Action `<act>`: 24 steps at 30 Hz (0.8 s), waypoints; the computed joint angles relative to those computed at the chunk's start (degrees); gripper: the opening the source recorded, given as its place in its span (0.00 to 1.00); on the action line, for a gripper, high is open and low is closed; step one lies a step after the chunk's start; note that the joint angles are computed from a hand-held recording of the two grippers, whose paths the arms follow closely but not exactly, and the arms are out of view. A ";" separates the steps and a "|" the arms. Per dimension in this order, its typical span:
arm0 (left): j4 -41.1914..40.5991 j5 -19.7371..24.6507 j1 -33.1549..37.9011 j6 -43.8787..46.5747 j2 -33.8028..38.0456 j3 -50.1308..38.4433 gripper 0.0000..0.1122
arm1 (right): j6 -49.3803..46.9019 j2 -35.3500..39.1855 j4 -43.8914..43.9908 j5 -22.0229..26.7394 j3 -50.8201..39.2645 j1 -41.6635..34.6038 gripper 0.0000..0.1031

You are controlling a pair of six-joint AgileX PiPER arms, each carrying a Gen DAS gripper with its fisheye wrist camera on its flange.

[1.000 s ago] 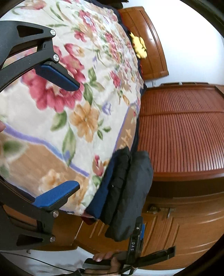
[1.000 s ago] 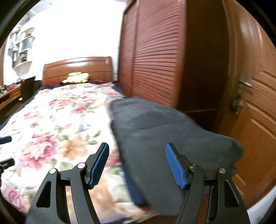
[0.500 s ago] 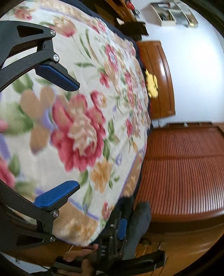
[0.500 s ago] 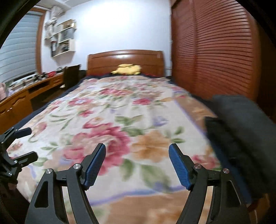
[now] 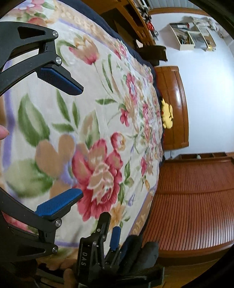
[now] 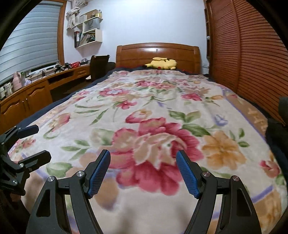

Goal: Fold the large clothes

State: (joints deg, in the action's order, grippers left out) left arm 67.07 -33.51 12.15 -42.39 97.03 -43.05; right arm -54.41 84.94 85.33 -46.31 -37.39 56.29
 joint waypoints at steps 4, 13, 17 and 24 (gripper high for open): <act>-4.95 -2.01 2.53 5.17 1.10 0.64 0.92 | 8.52 5.81 -9.02 0.22 -1.49 -3.02 0.75; -11.13 -8.06 7.36 10.35 2.95 1.62 0.92 | 16.90 14.61 -17.46 -7.02 -2.50 -3.10 0.75; -14.43 -9.82 8.44 12.70 3.95 2.22 0.92 | 19.44 16.29 -21.14 -7.43 -2.55 -4.75 0.75; -13.93 -9.08 9.13 11.90 5.76 1.14 0.92 | 25.05 19.47 -25.21 -10.00 -2.26 -5.65 0.75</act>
State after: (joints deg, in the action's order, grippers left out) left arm 53.13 -42.59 21.28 -30.49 102.79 -41.92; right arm -29.35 104.41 60.12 -56.31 -39.66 50.65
